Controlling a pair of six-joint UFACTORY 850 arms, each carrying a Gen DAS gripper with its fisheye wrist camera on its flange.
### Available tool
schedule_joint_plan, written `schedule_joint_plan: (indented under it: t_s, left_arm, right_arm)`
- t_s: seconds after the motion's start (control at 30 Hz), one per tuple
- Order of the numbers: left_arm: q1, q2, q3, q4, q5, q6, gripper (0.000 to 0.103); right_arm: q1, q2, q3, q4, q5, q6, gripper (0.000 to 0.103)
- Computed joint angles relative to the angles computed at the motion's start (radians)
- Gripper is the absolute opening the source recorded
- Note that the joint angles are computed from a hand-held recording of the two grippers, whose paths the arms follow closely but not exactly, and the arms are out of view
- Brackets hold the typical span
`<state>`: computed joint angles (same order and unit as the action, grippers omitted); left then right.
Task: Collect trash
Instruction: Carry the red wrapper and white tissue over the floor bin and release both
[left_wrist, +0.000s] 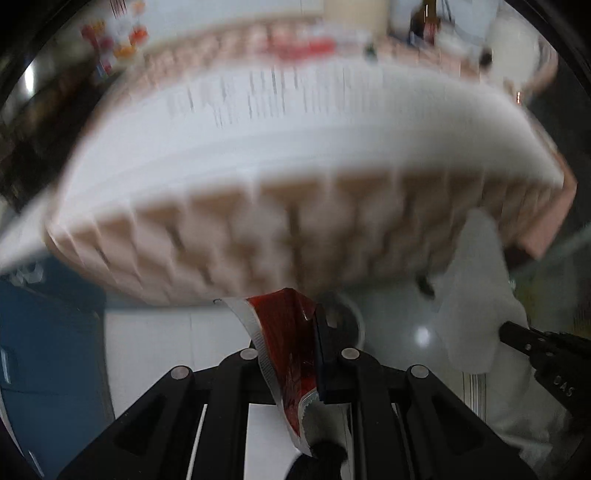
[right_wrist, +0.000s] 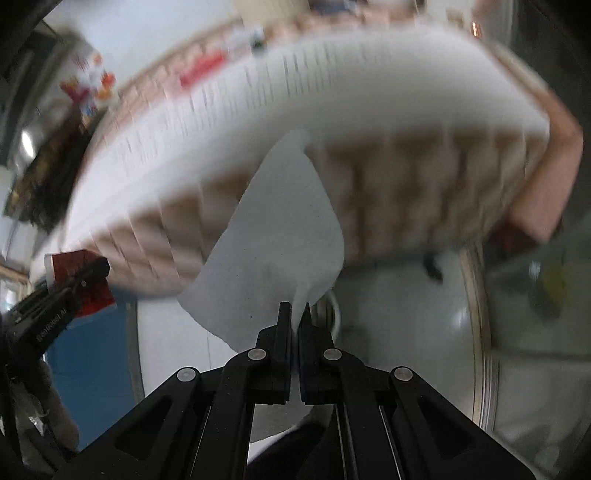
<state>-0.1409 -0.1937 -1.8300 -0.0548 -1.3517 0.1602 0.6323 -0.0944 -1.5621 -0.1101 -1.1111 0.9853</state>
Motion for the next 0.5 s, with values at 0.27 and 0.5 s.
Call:
schedule_joint_plan:
  t_s: [0.27,0.5]
  left_arm:
    - [0.101,-0.019,0.439,-0.163,0.025,-0.031,0.010]
    - [0.098,-0.185,0.574,-0.202,0.278,0.015,0.010]
  right_arm:
    - [0.062,-0.024,0.351,0.115,0.266,0.014,0.003]
    - [0.008,-0.263,0.511,0.394,0.656,-0.252,0.003]
